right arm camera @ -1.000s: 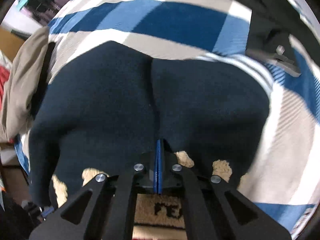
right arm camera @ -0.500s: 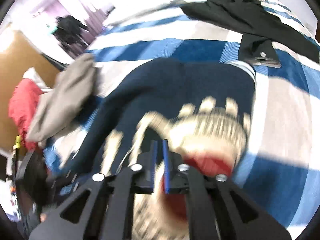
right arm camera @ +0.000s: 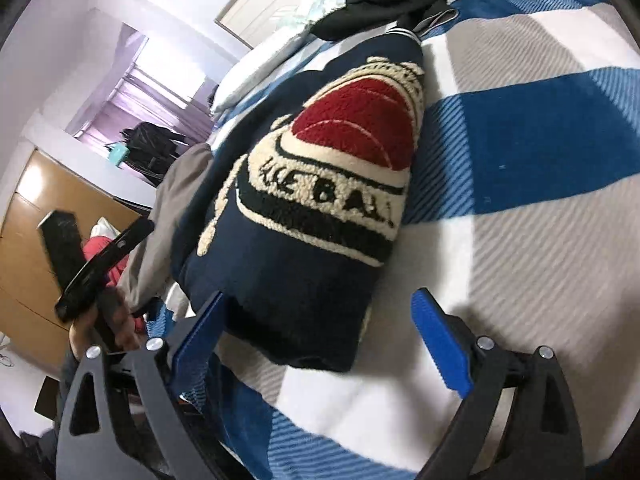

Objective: Fold large clothes

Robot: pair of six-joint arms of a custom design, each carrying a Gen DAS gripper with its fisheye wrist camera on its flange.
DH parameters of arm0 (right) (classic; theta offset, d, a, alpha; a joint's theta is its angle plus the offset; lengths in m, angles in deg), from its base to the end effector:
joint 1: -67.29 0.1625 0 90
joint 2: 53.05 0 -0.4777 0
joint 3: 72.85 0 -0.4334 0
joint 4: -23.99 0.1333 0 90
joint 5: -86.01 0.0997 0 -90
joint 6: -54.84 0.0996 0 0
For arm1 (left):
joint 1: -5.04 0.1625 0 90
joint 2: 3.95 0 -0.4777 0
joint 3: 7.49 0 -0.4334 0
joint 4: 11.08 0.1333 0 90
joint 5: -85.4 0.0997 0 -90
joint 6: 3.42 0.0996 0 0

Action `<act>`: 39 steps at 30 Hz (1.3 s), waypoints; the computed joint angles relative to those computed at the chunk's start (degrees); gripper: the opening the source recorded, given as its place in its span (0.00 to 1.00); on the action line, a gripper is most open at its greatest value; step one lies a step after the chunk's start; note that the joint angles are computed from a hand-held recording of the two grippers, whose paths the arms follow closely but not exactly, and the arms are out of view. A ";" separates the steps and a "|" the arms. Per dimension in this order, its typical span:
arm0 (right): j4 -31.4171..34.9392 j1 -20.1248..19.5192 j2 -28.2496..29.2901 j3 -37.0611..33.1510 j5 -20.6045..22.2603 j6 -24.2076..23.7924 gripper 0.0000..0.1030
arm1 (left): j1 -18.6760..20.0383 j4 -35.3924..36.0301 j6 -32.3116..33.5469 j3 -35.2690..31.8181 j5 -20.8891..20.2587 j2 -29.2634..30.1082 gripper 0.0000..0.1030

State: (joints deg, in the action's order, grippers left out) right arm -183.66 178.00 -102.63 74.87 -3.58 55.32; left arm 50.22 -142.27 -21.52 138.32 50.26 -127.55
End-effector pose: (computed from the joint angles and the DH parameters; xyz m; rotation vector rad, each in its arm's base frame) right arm 0.2582 -0.3039 0.0366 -0.5339 2.9823 -0.5100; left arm -0.0238 -0.3286 0.3748 0.3389 2.2947 -0.9555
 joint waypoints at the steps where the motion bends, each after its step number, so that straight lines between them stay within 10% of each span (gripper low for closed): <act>1: -0.84 -0.08 0.73 -0.21 0.72 -0.23 0.90 | 2.79 0.07 1.23 -1.46 -0.97 1.32 0.86; 9: 3.13 -1.98 1.73 -2.78 6.57 -0.50 0.92 | 25.17 -9.40 15.06 -10.37 -24.28 13.50 0.86; 16: 5.14 -1.79 4.32 -4.45 6.71 -1.21 0.95 | 35.32 -6.78 16.15 -16.04 -40.56 20.58 0.89; 28: 3.03 -3.07 7.96 -5.92 11.27 4.13 0.96 | 39.81 -10.78 14.53 -14.40 -46.83 23.39 0.92; 39: 1.96 2.30 4.10 -7.24 10.62 6.98 0.58 | 39.91 -15.40 11.93 -10.33 -49.96 19.43 0.53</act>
